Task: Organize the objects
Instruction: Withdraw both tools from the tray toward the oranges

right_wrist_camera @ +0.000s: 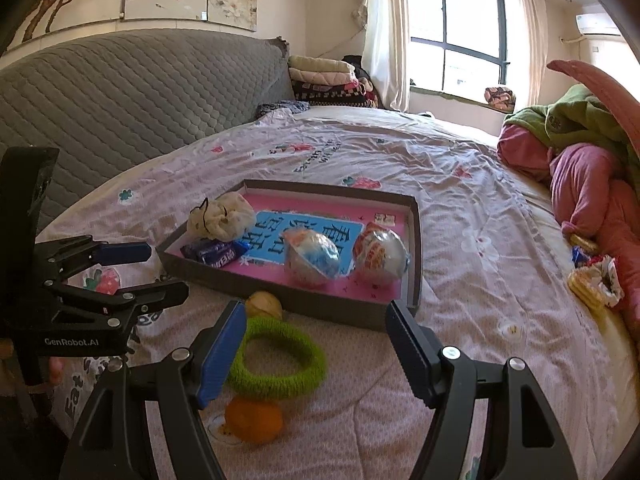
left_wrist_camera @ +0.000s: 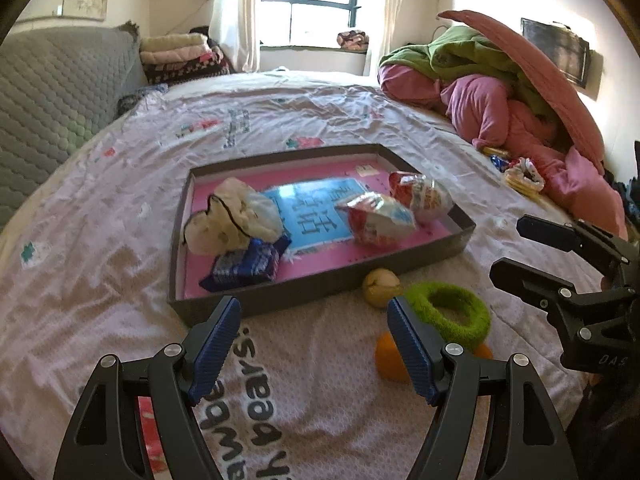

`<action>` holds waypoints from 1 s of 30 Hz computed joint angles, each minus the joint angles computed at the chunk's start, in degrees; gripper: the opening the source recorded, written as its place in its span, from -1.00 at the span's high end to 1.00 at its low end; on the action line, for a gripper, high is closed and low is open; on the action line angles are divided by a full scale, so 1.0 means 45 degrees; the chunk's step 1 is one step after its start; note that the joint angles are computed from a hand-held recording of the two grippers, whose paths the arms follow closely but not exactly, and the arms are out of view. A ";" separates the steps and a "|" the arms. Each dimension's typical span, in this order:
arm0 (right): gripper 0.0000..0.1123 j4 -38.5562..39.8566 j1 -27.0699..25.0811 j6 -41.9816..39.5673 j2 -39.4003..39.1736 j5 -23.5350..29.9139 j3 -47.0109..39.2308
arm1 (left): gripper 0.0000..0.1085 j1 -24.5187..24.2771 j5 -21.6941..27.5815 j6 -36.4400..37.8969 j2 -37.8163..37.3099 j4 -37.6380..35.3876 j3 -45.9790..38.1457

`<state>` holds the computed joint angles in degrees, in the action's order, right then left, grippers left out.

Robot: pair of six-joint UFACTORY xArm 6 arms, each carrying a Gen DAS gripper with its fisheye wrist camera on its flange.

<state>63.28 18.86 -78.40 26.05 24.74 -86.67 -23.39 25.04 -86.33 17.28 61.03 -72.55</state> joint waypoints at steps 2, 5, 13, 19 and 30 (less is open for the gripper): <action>-0.27 -0.0058 -0.0019 0.0071 -0.0131 -0.0024 0.0225 | -0.42 -0.0007 -0.0095 -0.0049 0.0004 -0.0108 0.0096; -0.27 -0.0073 -0.0037 0.0099 -0.0262 0.0008 0.0469 | -0.42 -0.0117 -0.0059 0.0022 0.0037 -0.0212 0.0145; -0.27 -0.0207 0.0001 0.0005 -0.0713 0.0003 0.1287 | -0.42 -0.0337 -0.0080 0.0294 0.0078 -0.0536 0.0301; -0.27 -0.0298 -0.0039 -0.0024 -0.1132 0.0133 0.1967 | -0.42 -0.0460 -0.0170 0.0274 0.0063 -0.0629 0.0431; -0.27 -0.0949 -0.0110 0.0388 -0.1462 0.0331 0.2682 | -0.42 -0.0646 -0.0300 0.0986 0.0250 -0.1290 0.0423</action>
<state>59.01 18.37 -76.65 19.47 26.23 -74.60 -26.30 23.69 -81.89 18.41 55.23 -70.65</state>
